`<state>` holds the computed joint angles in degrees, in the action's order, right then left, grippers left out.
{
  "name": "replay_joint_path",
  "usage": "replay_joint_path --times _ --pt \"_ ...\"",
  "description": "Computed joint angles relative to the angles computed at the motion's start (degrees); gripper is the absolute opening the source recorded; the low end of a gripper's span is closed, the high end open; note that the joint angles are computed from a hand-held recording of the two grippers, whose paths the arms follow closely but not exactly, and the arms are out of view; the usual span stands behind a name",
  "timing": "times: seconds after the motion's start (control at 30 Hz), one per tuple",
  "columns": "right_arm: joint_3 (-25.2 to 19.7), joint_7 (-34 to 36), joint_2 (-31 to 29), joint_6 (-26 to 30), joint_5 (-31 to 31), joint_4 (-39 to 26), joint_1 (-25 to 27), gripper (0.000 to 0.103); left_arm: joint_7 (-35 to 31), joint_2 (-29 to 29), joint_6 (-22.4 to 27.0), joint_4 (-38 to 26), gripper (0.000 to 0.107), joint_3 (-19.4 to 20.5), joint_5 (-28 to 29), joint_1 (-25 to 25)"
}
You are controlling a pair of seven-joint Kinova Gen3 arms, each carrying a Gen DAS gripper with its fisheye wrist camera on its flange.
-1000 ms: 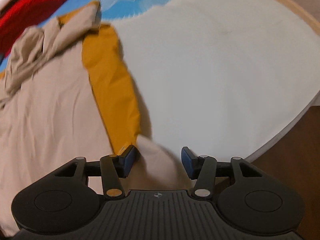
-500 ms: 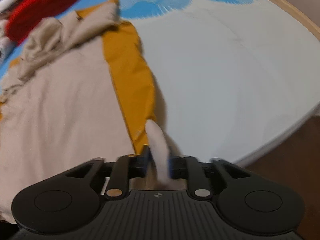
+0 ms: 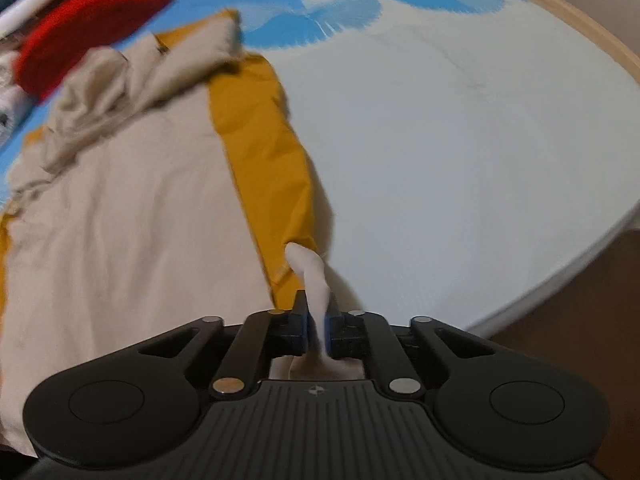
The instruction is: Fold large clothes
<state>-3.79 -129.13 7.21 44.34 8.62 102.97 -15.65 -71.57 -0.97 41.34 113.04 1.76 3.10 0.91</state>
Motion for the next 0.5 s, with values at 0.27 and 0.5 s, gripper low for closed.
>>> replay_joint_path --times 0.27,0.5 --pt "-0.52 2.78 1.71 2.5 1.96 -1.05 -1.88 0.009 1.24 1.82 2.1 -1.12 0.017 0.57 -3.28 1.2" --pt "-0.9 -1.14 -5.19 -4.51 2.93 3.01 -1.84 0.003 0.13 -4.62 -2.87 1.3 0.003 1.18 -2.3 1.6"
